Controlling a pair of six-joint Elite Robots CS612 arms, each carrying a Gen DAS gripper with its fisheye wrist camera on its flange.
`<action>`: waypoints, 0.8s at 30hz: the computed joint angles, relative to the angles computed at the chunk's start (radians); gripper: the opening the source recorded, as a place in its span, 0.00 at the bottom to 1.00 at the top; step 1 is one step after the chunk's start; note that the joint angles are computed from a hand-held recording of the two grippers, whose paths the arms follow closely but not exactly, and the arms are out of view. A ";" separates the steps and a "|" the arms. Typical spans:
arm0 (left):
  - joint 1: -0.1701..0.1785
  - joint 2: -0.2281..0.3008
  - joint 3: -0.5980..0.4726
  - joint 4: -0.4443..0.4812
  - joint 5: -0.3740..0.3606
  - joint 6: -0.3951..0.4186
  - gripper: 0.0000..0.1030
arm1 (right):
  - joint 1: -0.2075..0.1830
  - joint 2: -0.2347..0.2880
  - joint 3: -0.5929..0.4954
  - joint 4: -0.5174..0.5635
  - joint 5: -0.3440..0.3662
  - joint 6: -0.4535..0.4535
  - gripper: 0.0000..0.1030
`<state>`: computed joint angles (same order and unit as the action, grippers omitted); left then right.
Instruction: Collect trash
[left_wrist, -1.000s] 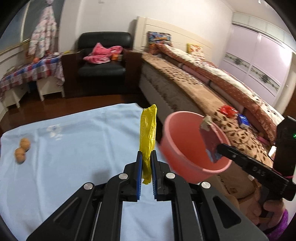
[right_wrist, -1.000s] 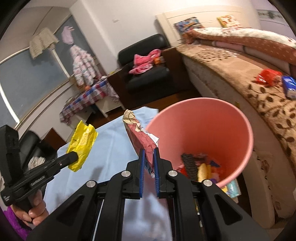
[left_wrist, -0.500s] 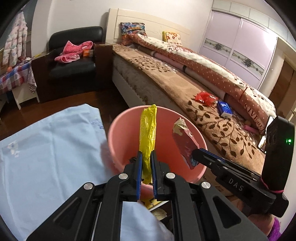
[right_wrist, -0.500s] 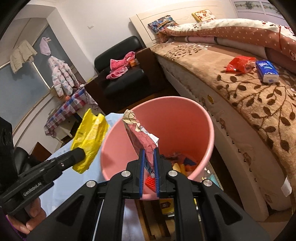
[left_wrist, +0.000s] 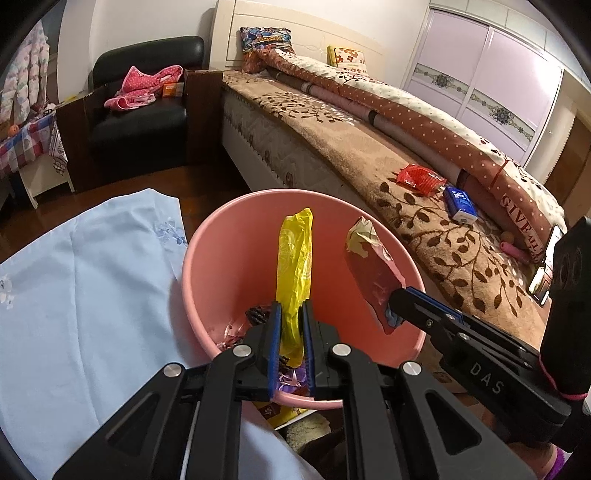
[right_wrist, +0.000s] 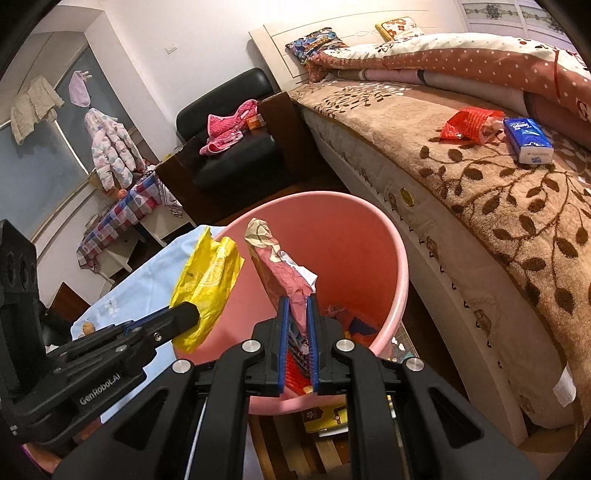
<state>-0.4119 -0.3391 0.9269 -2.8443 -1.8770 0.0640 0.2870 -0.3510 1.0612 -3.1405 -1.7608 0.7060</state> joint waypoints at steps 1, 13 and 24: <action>-0.001 0.000 0.001 -0.004 0.002 0.001 0.09 | 0.001 0.001 -0.001 0.000 -0.004 0.002 0.09; 0.004 -0.013 0.029 -0.061 -0.016 -0.006 0.46 | -0.005 0.004 0.000 -0.018 0.010 0.055 0.33; 0.010 -0.048 0.097 -0.162 0.017 -0.015 0.51 | 0.013 -0.007 0.015 -0.059 -0.024 -0.011 0.34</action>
<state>-0.4022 -0.3866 1.0240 -3.0062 -1.8600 0.0493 0.3001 -0.3577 1.0757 -3.1995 -1.7844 0.6948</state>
